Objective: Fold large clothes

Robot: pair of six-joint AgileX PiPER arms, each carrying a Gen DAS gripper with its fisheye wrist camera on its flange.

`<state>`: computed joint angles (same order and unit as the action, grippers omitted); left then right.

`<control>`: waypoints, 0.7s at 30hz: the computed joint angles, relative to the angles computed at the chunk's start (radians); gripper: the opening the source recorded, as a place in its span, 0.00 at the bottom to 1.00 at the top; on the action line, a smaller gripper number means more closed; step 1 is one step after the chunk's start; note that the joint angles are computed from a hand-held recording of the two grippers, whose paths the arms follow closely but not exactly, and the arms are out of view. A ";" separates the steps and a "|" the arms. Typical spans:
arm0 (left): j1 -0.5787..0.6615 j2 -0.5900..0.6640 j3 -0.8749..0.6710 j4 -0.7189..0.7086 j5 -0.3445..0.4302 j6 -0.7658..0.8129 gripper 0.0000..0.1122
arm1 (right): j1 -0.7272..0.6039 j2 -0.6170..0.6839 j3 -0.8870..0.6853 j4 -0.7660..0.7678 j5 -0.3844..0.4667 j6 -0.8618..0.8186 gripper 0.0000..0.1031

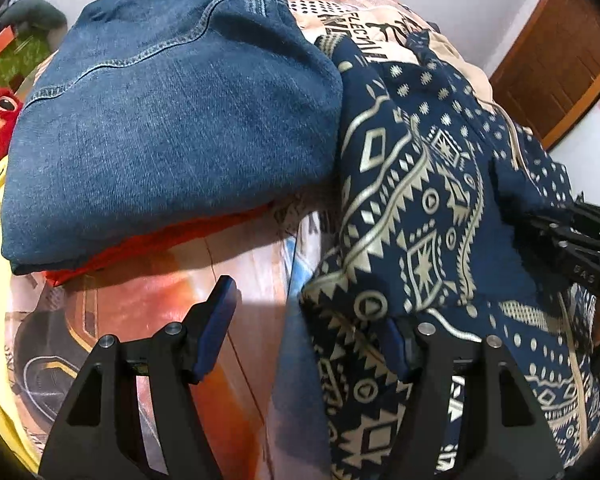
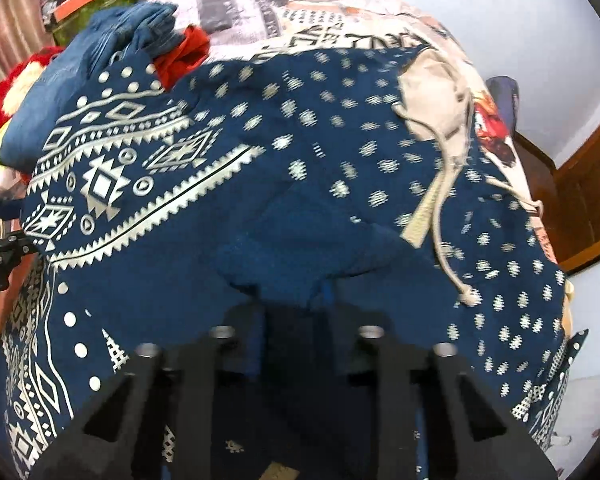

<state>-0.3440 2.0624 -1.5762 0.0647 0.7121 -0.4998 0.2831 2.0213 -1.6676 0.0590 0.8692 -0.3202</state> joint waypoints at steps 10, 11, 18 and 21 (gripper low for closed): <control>-0.027 0.010 -0.026 0.117 0.025 -0.118 0.58 | -0.176 -0.185 0.075 0.173 -0.071 -0.046 0.10; -0.029 0.011 -0.029 0.122 0.028 -0.125 0.58 | -0.198 -0.191 0.069 0.185 -0.070 -0.049 0.10; -0.036 0.030 -0.054 0.143 0.061 -0.169 0.59 | -0.396 -0.251 0.086 0.246 -0.001 -0.065 0.09; -0.041 0.039 -0.065 0.162 0.074 -0.187 0.61 | -0.451 -0.244 0.114 0.260 0.041 -0.086 0.09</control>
<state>-0.3854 2.1010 -1.6416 0.2265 0.7865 -0.6864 -0.1680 1.7771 -1.5537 0.3193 0.9106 -0.4062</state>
